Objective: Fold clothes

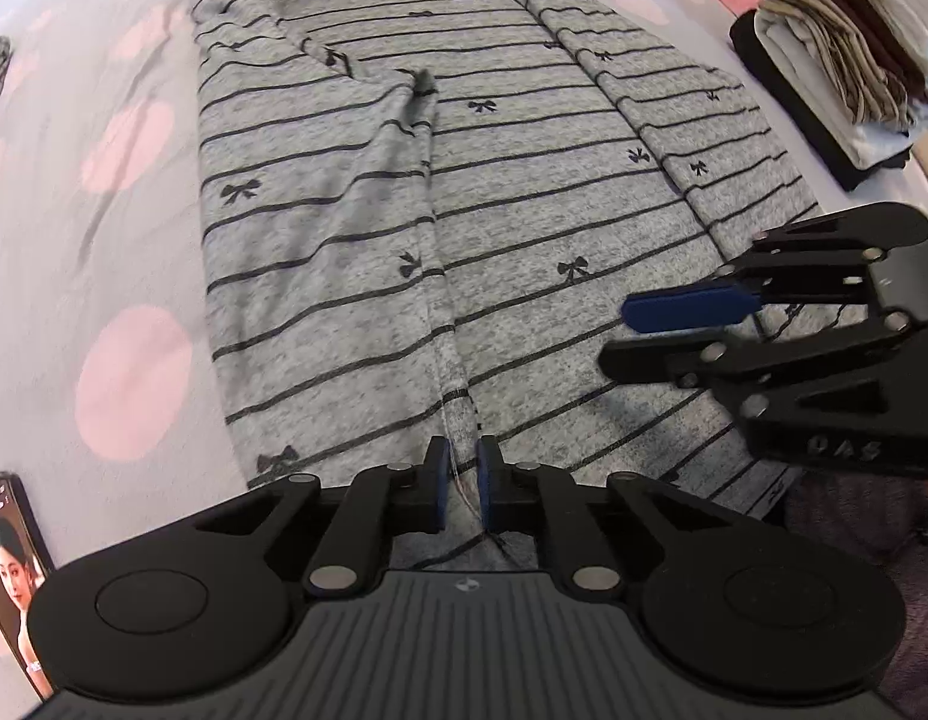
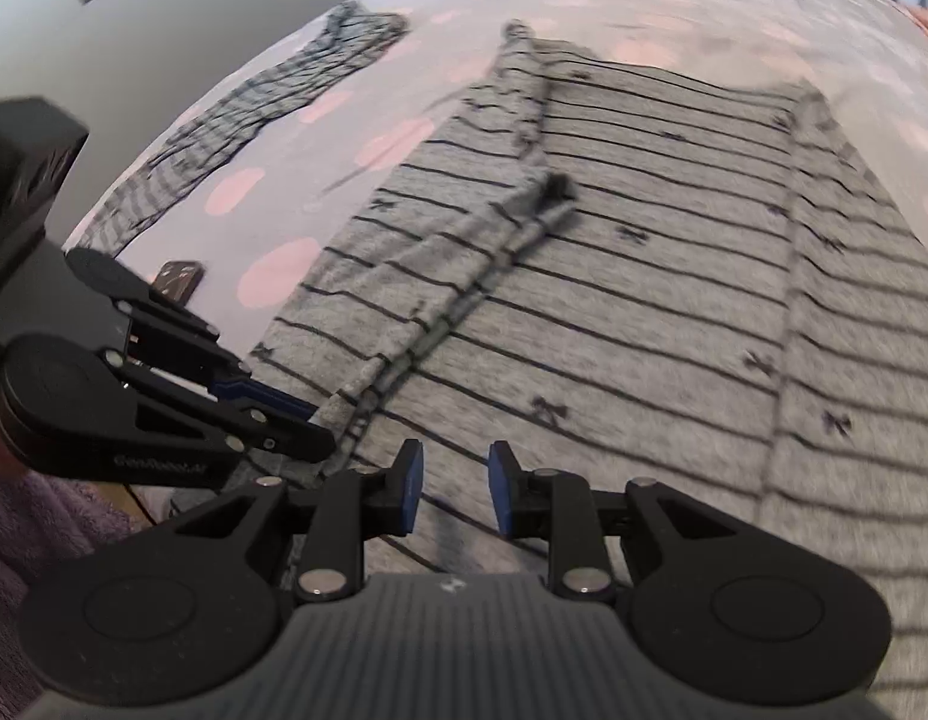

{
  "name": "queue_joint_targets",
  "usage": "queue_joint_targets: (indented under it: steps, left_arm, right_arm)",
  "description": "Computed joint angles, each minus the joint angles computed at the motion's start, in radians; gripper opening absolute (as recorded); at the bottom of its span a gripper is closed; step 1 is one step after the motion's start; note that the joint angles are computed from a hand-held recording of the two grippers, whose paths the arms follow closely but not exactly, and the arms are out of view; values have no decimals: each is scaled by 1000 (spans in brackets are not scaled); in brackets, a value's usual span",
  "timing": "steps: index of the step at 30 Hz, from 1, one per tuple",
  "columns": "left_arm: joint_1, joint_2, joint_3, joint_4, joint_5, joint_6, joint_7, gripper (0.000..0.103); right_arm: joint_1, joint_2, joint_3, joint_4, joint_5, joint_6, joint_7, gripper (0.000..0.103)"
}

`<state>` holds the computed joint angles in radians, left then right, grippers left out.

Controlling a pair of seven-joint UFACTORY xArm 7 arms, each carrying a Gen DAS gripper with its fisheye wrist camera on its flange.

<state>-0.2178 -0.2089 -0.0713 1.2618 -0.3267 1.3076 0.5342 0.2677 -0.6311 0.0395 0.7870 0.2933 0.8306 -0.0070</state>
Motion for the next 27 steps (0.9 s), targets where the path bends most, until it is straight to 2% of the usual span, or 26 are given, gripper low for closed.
queue_joint_targets:
  steps: [5, 11, 16, 22, 23, 24, 27]
  left_arm:
    - [15, 6, 21, 35, -29, 34, 10, 5]
    - [35, 21, 26, 59, -22, 39, 10, 5]
    - [42, 19, 35, 61, -75, 37, 25, 5]
    - [43, 24, 15, 55, -26, 12, -19, 5]
    - [44, 26, 14, 53, -14, 10, -28, 5]
    - [45, 28, 13, 50, -4, 7, -36, 5]
    - [47, 30, 15, 44, 16, 3, -48, 5]
  right_arm:
    - [48, 57, -18, 29, 62, -15, -61, 28]
    - [49, 131, -15, 59, 113, -20, -55, 29]
    - [41, 175, 2, 78, 113, -31, -58, 28]
    - [57, 200, 7, 93, 137, -44, -94, 28]
    - [50, 205, 18, 99, 118, -38, -84, 23]
    - [44, 211, 28, 105, 98, -31, -73, 7]
    - [30, 211, 31, 127, 77, 4, -33, 5]
